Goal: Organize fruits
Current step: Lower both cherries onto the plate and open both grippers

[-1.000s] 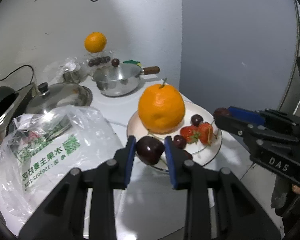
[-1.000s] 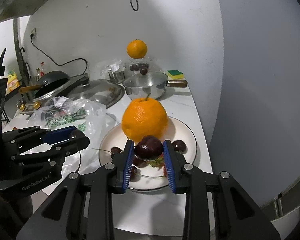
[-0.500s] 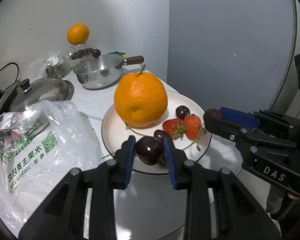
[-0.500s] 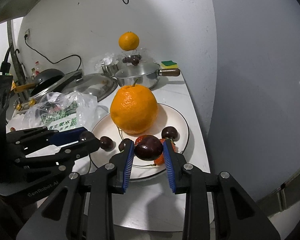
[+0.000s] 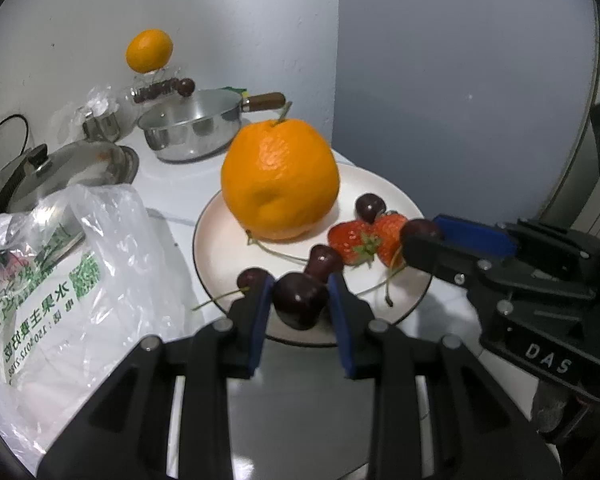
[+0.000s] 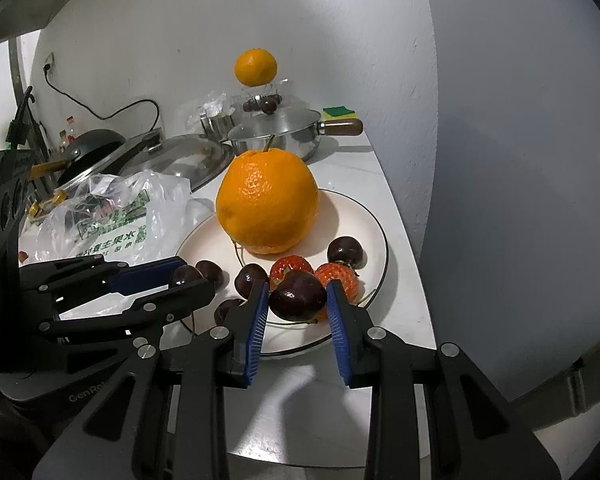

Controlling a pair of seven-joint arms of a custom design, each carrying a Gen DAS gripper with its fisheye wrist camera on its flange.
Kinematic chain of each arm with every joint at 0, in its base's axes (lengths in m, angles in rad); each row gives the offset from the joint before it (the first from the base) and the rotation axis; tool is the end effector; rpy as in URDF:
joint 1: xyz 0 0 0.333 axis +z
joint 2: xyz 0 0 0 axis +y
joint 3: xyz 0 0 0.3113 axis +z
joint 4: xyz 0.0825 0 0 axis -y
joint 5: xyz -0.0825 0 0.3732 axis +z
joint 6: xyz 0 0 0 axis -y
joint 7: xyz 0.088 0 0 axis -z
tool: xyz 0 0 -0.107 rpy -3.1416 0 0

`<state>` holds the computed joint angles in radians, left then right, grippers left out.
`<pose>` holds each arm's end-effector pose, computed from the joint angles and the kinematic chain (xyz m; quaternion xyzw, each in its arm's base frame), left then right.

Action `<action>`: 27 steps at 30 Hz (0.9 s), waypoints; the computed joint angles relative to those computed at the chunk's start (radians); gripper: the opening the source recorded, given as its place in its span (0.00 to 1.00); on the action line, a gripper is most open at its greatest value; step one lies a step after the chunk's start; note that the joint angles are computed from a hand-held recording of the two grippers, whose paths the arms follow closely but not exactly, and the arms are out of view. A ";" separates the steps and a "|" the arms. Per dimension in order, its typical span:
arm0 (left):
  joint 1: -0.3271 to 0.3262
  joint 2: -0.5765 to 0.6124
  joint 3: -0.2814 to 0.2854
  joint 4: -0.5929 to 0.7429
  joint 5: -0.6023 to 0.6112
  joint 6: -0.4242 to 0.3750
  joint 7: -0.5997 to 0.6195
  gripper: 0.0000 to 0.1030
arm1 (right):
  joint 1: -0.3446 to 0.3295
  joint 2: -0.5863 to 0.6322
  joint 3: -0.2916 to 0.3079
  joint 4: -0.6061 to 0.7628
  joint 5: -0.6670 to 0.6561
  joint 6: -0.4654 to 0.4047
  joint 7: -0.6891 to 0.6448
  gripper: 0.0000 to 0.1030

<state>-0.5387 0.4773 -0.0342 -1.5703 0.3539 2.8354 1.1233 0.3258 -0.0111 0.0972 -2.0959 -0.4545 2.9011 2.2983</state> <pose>0.5997 -0.4026 0.4581 -0.5045 0.7685 -0.3354 0.2059 0.5178 0.2622 0.5190 -0.6740 0.6145 -0.2142 0.3496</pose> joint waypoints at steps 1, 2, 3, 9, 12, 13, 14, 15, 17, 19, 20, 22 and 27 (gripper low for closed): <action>0.003 0.001 -0.002 0.000 -0.003 -0.001 0.002 0.29 | 0.001 0.003 0.001 0.002 0.005 -0.002 -0.004 0.31; 0.005 0.000 -0.002 -0.001 -0.006 0.000 0.003 0.29 | 0.001 0.006 0.001 0.004 0.010 -0.003 -0.009 0.31; 0.005 0.000 -0.002 -0.001 -0.007 0.000 0.004 0.29 | 0.003 0.009 0.001 0.007 0.013 -0.004 -0.012 0.31; 0.011 -0.002 -0.009 -0.005 -0.019 -0.003 0.015 0.29 | 0.009 0.025 0.001 0.020 0.036 -0.012 -0.031 0.31; 0.011 -0.005 -0.008 -0.008 -0.022 0.001 0.014 0.30 | 0.011 0.027 0.000 0.022 0.045 -0.020 -0.037 0.31; 0.011 -0.004 -0.009 -0.007 -0.024 -0.001 0.015 0.30 | 0.011 0.028 -0.001 0.023 0.044 -0.022 -0.038 0.31; 0.014 -0.003 -0.011 -0.006 -0.028 -0.002 0.017 0.30 | 0.011 0.028 -0.001 0.024 0.045 -0.024 -0.040 0.31; 0.014 -0.003 -0.012 -0.005 -0.031 -0.003 0.018 0.30 | 0.012 0.029 -0.001 0.025 0.048 -0.026 -0.042 0.31; 0.014 -0.001 -0.013 -0.003 -0.033 -0.004 0.021 0.30 | 0.012 0.030 -0.001 0.025 0.052 -0.028 -0.048 0.31; 0.013 0.001 -0.013 -0.001 -0.033 -0.004 0.024 0.30 | 0.013 0.033 -0.001 0.027 0.060 -0.030 -0.055 0.31; 0.012 0.001 -0.013 0.000 -0.034 -0.005 0.025 0.30 | 0.013 0.033 -0.001 0.026 0.063 -0.032 -0.057 0.31; 0.012 0.005 -0.014 0.004 -0.036 -0.009 0.028 0.30 | 0.013 0.034 -0.001 0.027 0.071 -0.036 -0.063 0.31; 0.009 0.011 -0.013 0.013 -0.039 -0.017 0.030 0.30 | 0.012 0.037 -0.002 0.026 0.090 -0.038 -0.080 0.31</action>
